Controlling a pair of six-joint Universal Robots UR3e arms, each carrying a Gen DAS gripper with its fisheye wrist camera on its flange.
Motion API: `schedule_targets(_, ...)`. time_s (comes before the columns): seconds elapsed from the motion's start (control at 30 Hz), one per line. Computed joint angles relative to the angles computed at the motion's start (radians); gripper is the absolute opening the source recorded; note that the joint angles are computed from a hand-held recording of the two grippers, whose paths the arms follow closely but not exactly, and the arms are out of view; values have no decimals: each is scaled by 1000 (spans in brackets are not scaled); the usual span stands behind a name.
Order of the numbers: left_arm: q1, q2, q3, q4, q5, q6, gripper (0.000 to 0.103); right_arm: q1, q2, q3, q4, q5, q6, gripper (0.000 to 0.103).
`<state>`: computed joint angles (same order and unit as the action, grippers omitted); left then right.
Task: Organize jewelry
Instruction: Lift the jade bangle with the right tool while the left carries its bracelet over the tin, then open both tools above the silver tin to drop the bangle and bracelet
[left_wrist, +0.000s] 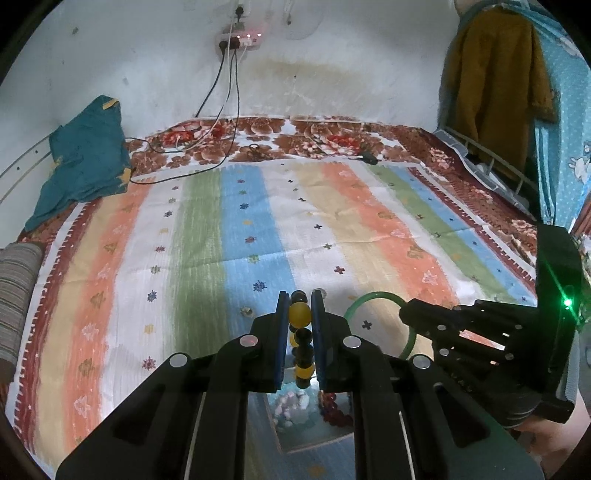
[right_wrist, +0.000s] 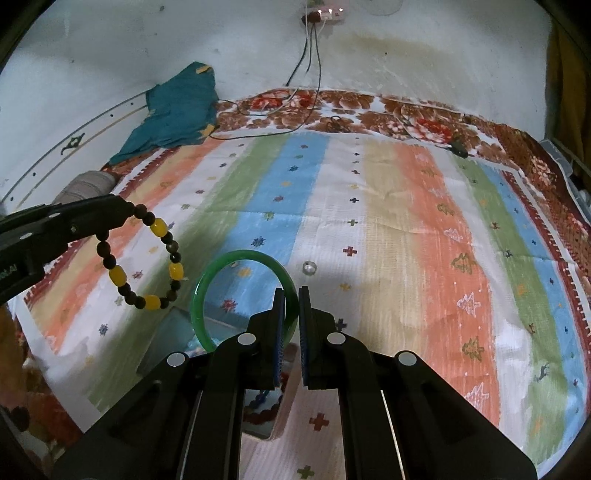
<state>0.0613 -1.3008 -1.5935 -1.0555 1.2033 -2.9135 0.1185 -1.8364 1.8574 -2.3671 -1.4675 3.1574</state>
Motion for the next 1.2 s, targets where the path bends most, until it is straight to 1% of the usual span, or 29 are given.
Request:
schedule_targets(0.1, 16, 22, -6, -43, -36, 10, 11, 3, -23, 16, 10, 6, 3, 8)
schedule_targets(0.33, 15, 71, -43, -51, -32, 19, 11, 15, -62, 44, 23, 1, 10, 8)
schedule_targets(0.57, 36, 121, -70, -85, -54, 29, 11, 25, -88, 68, 30, -1, 14, 8)
schedule_targets(0.7, 29, 122, -64, -110, -43, 24, 12, 10, -103, 76, 53, 39, -3, 8)
schedule_targets(0.77, 26, 118, -61, -114, -31, 20, 12, 3, -96, 73, 70, 61, -5, 11)
schedule_targets(0.8, 22, 111, -57, -111, -17, 16, 15, 11, -89, 71, 68, 48, 3, 16)
schedule_targets(0.83, 19, 108, -54, -111, -9, 12, 20, 13, -85, 69, 66, 39, 6, 27)
schedule_targets(0.87, 18, 102, -50, -110, 2, 5, 24, 19, -78, 66, 60, 25, 10, 32)
schedule_targets(0.9, 16, 97, -48, -106, 9, 0, 24, 23, -77, 68, 51, 13, 11, 36)
schedule_targets(1.07, 5, 74, -39, -93, 54, -20, 31, 11, -75, 64, 56, 12, 7, 37)
schedule_targets(1.1, 2, 69, -37, -91, 59, -22, 32, 11, -71, 63, 55, 12, 7, 38)
schedule_targets(1.17, -2, 60, -34, -86, 68, -24, 39, 10, -69, 60, 56, 14, 7, 40)
schedule_targets(1.2, -5, 51, -30, -81, 77, -27, 40, 10, -69, 62, 54, 12, 7, 43)
